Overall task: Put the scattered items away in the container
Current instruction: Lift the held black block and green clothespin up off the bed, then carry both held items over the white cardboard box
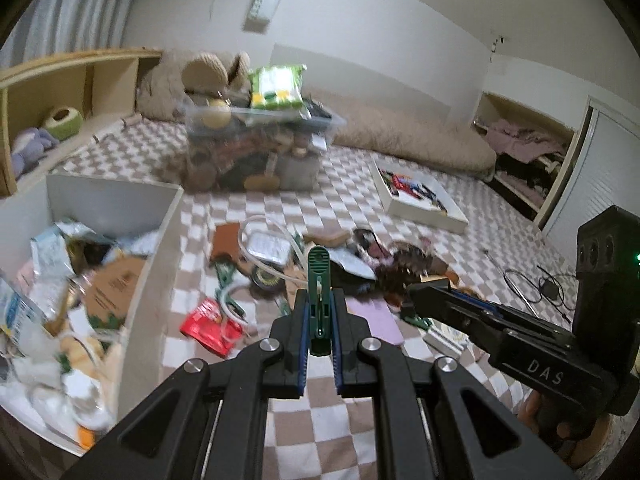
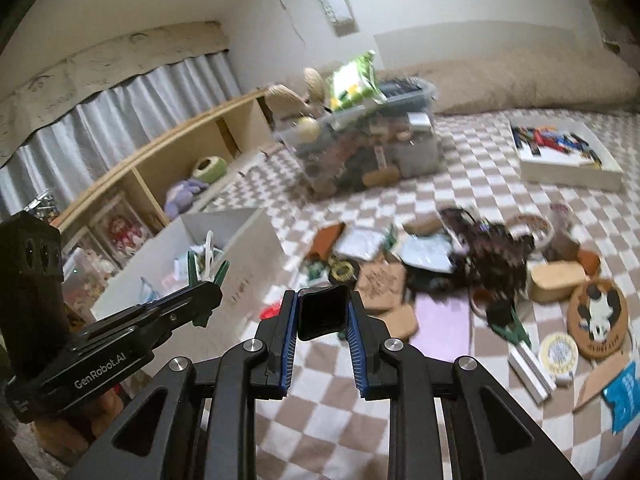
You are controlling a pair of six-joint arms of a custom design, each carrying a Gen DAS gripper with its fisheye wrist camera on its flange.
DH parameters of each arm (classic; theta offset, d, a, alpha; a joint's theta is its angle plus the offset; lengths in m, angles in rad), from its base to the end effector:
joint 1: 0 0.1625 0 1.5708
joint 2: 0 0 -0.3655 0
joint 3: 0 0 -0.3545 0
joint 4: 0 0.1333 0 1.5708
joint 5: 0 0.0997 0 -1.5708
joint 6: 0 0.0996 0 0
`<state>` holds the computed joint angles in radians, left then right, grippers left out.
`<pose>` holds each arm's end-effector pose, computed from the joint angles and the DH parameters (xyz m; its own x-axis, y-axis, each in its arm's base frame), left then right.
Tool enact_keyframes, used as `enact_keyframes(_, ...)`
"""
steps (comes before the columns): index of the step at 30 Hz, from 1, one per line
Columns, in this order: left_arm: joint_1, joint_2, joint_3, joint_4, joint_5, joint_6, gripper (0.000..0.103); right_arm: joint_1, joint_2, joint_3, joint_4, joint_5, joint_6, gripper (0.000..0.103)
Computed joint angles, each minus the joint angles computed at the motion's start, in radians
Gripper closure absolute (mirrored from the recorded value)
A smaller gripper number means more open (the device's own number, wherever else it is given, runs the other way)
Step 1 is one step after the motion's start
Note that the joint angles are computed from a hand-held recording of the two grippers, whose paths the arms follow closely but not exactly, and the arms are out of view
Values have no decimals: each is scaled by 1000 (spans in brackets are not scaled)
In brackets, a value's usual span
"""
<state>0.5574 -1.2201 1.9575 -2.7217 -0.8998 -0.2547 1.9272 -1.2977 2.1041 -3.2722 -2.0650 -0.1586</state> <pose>-0.3301 -0.4358 0.2360 -0.8019 0.3933 -0.4498 0.5942 0.6029 -0.5323 0.2463 -0.4148 0.2815 -0.9077 -0.0534 0.4162 -0.3662 0.5851 -0.7236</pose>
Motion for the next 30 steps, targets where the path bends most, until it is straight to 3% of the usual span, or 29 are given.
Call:
enact_keyframes(18, 0, -108, 4, -28, 69, 82, 93, 75, 122, -180, 15, 46, -85, 79)
enact_keyframes(30, 30, -189, 21, -25, 164, 89, 93, 91, 199, -265, 68, 94, -97, 79)
